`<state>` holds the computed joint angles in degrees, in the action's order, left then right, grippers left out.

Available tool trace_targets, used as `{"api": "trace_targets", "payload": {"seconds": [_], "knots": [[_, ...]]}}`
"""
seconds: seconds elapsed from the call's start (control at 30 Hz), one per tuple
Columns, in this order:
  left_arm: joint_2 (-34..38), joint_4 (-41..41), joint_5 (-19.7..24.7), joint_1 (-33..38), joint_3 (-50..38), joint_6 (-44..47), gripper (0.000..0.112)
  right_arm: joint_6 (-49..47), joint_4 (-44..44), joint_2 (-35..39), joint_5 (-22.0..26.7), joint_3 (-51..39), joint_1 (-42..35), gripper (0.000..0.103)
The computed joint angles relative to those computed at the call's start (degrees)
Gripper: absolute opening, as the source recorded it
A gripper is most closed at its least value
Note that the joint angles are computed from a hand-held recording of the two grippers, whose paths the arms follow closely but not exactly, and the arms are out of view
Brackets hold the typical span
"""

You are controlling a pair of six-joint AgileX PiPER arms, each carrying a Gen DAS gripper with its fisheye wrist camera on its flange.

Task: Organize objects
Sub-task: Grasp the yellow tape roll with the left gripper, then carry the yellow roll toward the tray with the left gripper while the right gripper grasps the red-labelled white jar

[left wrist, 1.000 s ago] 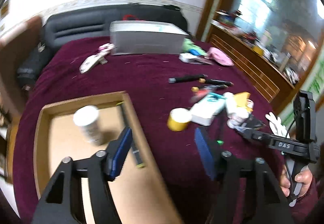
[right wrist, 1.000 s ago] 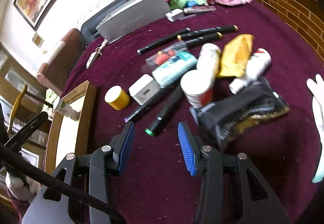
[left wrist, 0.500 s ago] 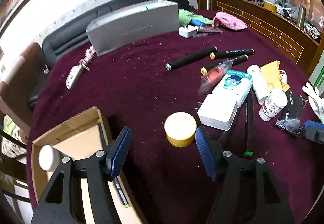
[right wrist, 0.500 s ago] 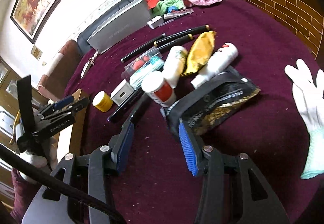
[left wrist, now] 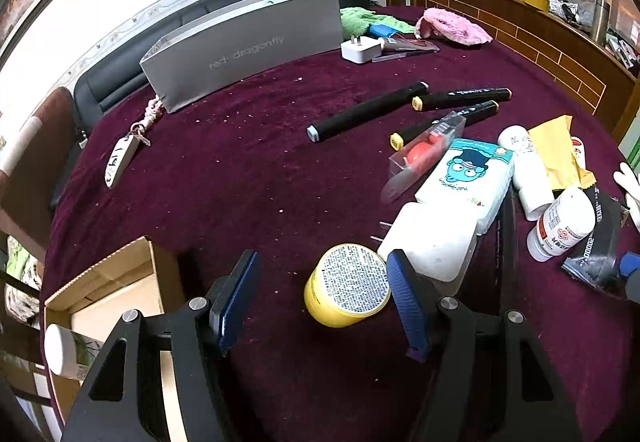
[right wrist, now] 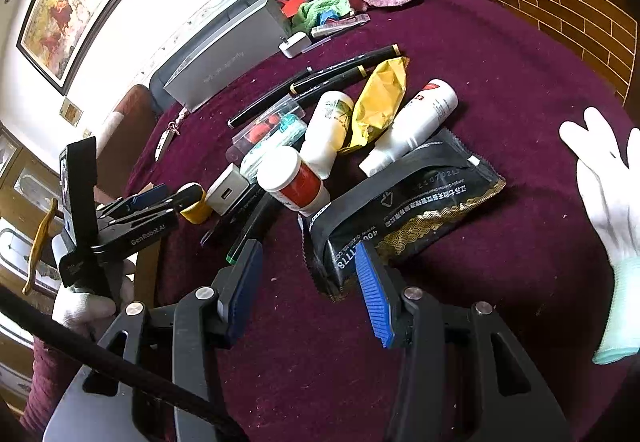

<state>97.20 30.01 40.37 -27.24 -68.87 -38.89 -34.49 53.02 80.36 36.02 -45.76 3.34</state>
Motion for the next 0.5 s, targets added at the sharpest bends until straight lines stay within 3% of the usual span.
{"api": "trace_targets", "payload": {"seconds": [0.3, 0.37, 0.5], "knots": [[1.7, -5.04, -1.66, 0.34, -0.94, 5.57, 0.056, 1.08, -0.89, 0.4, -0.25, -0.75, 0.42, 0.047], [1.89, -11.76, -3.17, 1.41, -0.84, 11.44, 0.031, 1.31, -1.1, -0.2, -0.22, -0.78, 0.63, 0.047], [0.52, -13.99, -4.67, 1.62, 0.76, 11.34, 0.027, 2.63, -2.81, -1.22, -0.18, -1.43, 0.83, 0.047]]}}
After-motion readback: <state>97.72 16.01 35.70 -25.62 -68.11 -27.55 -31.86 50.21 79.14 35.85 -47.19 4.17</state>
